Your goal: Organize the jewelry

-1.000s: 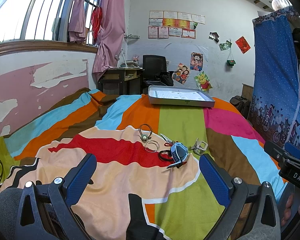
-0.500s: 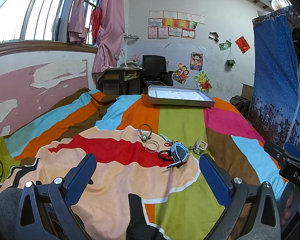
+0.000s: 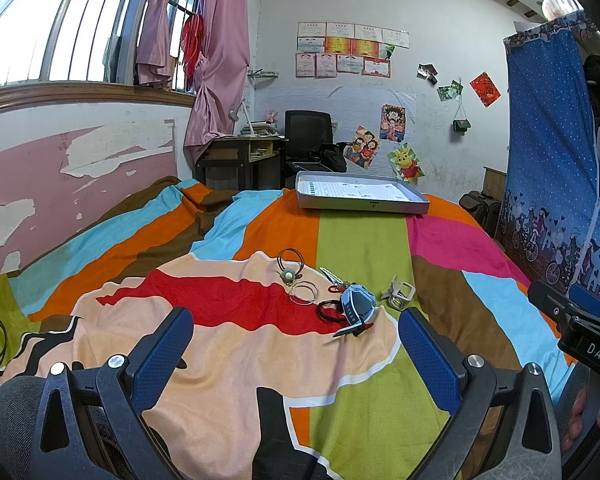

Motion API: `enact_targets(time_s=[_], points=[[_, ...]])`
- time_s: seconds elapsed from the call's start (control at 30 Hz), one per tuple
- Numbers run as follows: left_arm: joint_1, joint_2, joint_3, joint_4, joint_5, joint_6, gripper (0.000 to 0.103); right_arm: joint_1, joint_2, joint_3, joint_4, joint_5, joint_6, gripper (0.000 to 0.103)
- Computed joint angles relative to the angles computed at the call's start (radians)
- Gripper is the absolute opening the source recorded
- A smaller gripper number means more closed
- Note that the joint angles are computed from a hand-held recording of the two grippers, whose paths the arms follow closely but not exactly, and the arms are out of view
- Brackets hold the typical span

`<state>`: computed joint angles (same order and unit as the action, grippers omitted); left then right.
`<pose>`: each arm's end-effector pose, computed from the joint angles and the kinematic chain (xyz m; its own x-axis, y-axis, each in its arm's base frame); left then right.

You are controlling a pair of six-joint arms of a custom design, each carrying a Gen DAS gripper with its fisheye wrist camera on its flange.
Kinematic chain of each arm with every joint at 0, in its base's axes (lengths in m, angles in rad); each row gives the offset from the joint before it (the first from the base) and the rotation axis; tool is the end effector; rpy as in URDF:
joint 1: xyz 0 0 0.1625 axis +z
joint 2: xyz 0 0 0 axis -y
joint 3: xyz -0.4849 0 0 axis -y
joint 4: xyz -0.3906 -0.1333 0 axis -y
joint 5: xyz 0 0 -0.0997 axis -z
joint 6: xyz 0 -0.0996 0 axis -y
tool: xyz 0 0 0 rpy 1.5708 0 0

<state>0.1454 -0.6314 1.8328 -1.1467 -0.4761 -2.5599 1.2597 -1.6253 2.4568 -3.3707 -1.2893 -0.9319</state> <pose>-0.4442 -0.2892 -0.0126 -0.6485 -0.4820 -0.5892 0.4912 0.3264 -0.8076 0.0393 -0.4035 0.3860 -0.7264 -0.3876 0.5676 -0.6870 0.3828 -0.6177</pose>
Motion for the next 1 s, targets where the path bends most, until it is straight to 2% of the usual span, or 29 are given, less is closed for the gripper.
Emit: enact_targets(time_s=[0.7,0.87,1.0], points=[[0.001,-0.003,-0.003,0.009,-0.002,-0.003,0.103,-0.001,0.000,-0.001,0.001,0.000,0.001,0.102],[-0.001,-0.002,-0.006,0.035,0.010,-0.032,0.103,0.003,-0.003,-0.001,0.002,-0.010,0.017,0.102],[0.008,-0.002,-0.017,0.061,0.038,-0.041,0.103,-0.006,-0.002,-0.007,0.001,0.019,0.027,0.102]])
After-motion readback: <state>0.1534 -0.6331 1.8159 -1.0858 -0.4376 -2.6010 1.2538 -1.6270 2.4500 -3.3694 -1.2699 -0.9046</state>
